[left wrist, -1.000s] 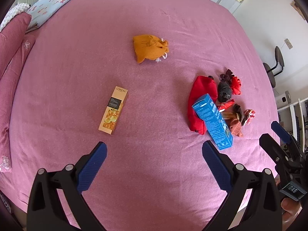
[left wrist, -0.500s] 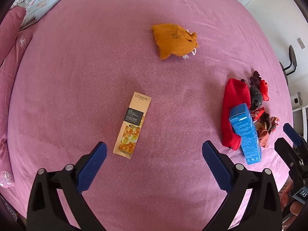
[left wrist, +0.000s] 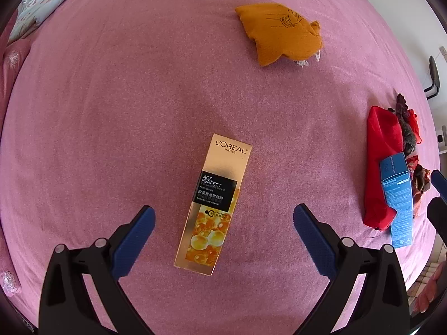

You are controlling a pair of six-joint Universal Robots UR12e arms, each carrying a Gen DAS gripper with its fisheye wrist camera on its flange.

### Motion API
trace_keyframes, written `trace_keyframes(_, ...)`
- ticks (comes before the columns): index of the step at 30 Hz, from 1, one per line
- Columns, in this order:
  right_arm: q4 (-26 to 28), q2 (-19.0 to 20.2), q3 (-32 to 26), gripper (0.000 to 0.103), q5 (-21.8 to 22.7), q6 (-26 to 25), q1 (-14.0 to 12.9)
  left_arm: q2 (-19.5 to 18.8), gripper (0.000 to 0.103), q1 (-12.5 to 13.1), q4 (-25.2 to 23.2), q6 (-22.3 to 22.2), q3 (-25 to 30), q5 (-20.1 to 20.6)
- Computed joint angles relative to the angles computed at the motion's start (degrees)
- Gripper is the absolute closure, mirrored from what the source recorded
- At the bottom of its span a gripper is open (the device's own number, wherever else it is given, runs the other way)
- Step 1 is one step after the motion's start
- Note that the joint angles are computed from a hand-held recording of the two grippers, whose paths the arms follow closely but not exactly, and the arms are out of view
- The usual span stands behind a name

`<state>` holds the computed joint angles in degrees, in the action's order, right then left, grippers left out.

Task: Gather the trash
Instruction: 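Grasp the gold L'Oréal box with the left tool while the right tool grasps the orange pouch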

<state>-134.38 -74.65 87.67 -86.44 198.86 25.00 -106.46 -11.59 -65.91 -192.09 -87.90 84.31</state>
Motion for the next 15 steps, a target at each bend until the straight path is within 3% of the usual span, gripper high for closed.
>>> trace_keyframes(3, 0.06, 0.54, -0.33, 0.008, -0.05, -0.22, -0.18, -1.14, 0.013, -0.35, -1.11, 0.73, 0.89, -0.32)
trace_keyframes(6, -0.17, 1.18, -0.83, 0.008, -0.07, -0.24, -0.4, -2.3, 0.032, -0.71, -1.88, 1.16, 1.79, -0.77)
trace_keyframes(10, -0.61, 2.0, -1.5, 0.008, -0.05, -0.67, -0.55, -3.36, 0.066, -0.93, -2.67, 0.96, 2.51, -2.01)
trace_keyframes(12, -0.93, 2.43, -1.81, 0.008, -0.23, -1.36, -0.57, -3.26, 0.067, -0.76, -0.84, 0.16, 1.84, -3.07)
trace_keyframes(15, -1.2, 3.2, -2.35, 0.008, -0.02, -2.17, -0.74, -2.94, 0.067, -1.08, 1.91, -0.33, 1.4, -1.03)
